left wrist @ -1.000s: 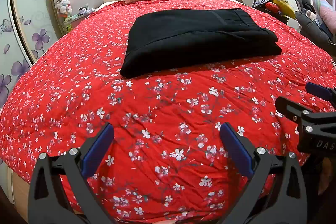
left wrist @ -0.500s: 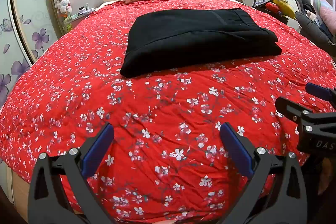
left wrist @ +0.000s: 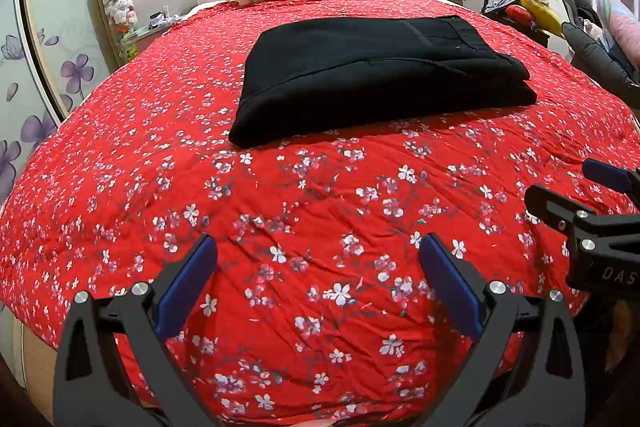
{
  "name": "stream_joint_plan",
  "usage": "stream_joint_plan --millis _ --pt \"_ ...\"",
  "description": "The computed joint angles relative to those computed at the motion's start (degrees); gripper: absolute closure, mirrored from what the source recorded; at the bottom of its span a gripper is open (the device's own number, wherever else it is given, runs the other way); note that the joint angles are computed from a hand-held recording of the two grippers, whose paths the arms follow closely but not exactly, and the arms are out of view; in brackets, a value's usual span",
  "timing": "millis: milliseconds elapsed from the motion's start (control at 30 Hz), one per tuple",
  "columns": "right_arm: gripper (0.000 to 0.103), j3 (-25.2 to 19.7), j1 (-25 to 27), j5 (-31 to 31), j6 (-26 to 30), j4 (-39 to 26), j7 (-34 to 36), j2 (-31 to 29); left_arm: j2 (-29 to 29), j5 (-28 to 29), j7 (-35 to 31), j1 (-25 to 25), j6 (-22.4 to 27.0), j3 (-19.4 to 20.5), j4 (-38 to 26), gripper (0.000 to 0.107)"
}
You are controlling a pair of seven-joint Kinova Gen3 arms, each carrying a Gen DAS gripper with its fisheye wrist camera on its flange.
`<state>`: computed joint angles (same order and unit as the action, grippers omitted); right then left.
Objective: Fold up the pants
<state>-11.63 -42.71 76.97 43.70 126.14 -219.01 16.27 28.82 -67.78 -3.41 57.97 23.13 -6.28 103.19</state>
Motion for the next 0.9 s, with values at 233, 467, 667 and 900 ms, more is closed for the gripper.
stream_joint_plan --millis 233,467,667,900 --pt "0.001 0.00 0.29 0.20 -0.29 0.23 0.08 -0.17 -0.01 -0.06 0.02 -0.11 0.07 0.14 -0.01 0.006" --pt "0.001 0.02 0.54 0.28 -0.53 0.38 0.18 -0.29 -0.04 -0.03 -0.08 -0.22 0.05 0.22 0.00 0.006" --pt "0.001 0.00 0.76 0.31 -0.71 0.42 0.40 -0.40 -0.12 0.14 -0.30 -0.42 -0.09 0.27 0.04 0.006" --pt "0.001 -0.09 0.75 0.65 -0.72 0.94 -0.21 -0.52 -0.16 0.30 -0.44 -0.32 -0.23 0.07 0.10 0.006"
